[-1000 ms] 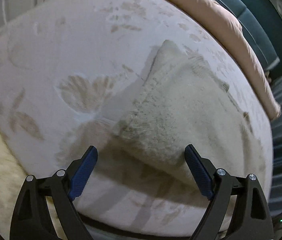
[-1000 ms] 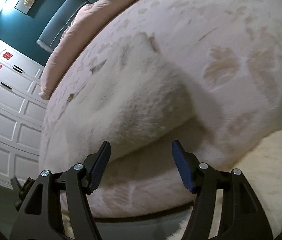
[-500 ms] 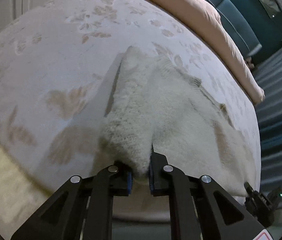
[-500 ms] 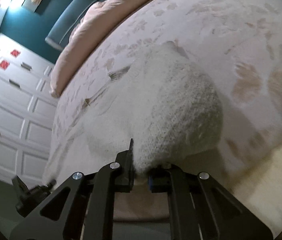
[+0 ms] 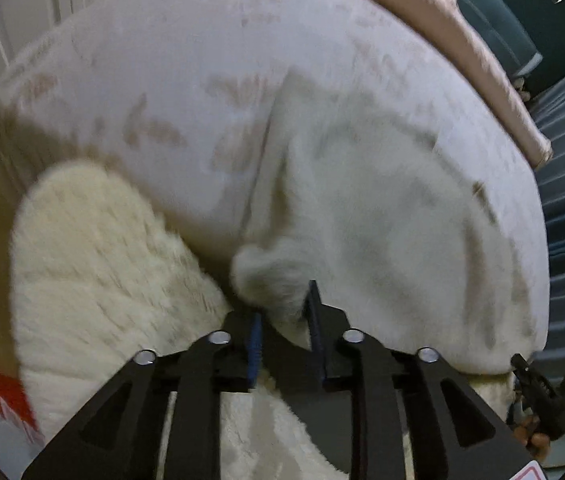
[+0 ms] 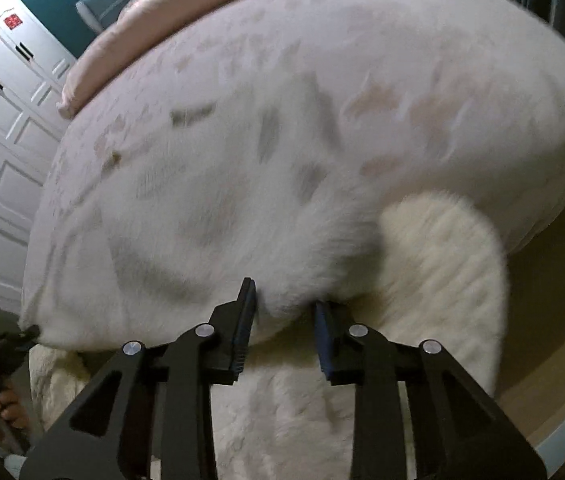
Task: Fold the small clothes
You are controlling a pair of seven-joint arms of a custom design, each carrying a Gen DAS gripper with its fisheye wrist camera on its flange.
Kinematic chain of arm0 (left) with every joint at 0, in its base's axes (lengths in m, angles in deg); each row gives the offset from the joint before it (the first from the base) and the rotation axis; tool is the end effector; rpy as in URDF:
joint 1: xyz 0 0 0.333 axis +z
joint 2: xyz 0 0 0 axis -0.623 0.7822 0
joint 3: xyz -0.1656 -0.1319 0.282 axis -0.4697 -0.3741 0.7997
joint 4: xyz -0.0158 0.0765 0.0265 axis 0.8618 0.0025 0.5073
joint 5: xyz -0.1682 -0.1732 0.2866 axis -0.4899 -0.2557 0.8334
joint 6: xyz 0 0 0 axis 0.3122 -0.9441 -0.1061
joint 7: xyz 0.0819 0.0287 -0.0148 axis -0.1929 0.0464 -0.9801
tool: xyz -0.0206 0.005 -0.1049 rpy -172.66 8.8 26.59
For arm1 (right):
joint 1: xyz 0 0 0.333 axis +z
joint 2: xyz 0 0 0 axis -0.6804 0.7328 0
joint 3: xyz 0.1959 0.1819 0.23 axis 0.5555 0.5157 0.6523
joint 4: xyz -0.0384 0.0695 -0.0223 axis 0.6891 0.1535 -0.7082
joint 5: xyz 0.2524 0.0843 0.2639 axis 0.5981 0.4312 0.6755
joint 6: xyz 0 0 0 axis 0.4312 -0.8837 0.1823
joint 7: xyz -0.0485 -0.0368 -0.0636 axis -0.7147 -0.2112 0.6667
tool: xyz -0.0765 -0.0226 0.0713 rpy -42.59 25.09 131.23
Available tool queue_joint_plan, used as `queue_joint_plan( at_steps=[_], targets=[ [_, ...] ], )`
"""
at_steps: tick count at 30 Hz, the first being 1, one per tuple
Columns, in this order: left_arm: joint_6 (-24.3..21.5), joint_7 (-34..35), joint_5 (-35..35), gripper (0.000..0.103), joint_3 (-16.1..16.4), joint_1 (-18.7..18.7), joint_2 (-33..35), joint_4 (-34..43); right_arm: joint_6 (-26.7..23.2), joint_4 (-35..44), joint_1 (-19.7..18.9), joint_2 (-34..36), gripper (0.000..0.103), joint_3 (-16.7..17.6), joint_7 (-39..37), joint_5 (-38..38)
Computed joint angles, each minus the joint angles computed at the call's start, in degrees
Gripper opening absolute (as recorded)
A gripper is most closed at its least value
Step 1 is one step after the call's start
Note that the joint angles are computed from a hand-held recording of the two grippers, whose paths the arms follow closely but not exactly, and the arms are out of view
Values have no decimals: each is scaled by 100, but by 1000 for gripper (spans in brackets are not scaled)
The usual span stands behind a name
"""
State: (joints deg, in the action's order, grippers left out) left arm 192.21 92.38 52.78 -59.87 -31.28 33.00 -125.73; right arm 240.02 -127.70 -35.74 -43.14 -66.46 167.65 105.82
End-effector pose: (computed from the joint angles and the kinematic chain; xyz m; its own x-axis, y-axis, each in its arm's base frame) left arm 0.5103 0.0538 0.4535 0.4146 -0.8407 0.3483 -0.8191 -0.5115 -0.2598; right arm 0.5759 0.0888 0.4536 -0.1525 -0.9425 -0.2975 -0.8964 0.2587 -0.3600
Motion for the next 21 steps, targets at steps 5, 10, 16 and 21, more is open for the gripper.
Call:
queue_joint_plan(
  at_steps=[5, 10, 16, 21],
  targets=[
    [1081, -884, 1407, 56, -113, 121, 180, 401, 550, 291, 185, 167, 55, -464, 1433, -1575],
    [1243, -1058, 2132, 75, -56, -99, 1013, 1264, 1090, 858, -327, 644, 62, 74, 802, -1152],
    [307, -502, 1488, 73, -134, -131, 2455, 2655, 493, 2499, -506, 2132, 67, 553, 37, -845],
    [-19, 224, 622, 12, -455, 175, 2854, 3053, -224, 3315, -312, 2785, 10, 416, 219, -1146]
  ],
)
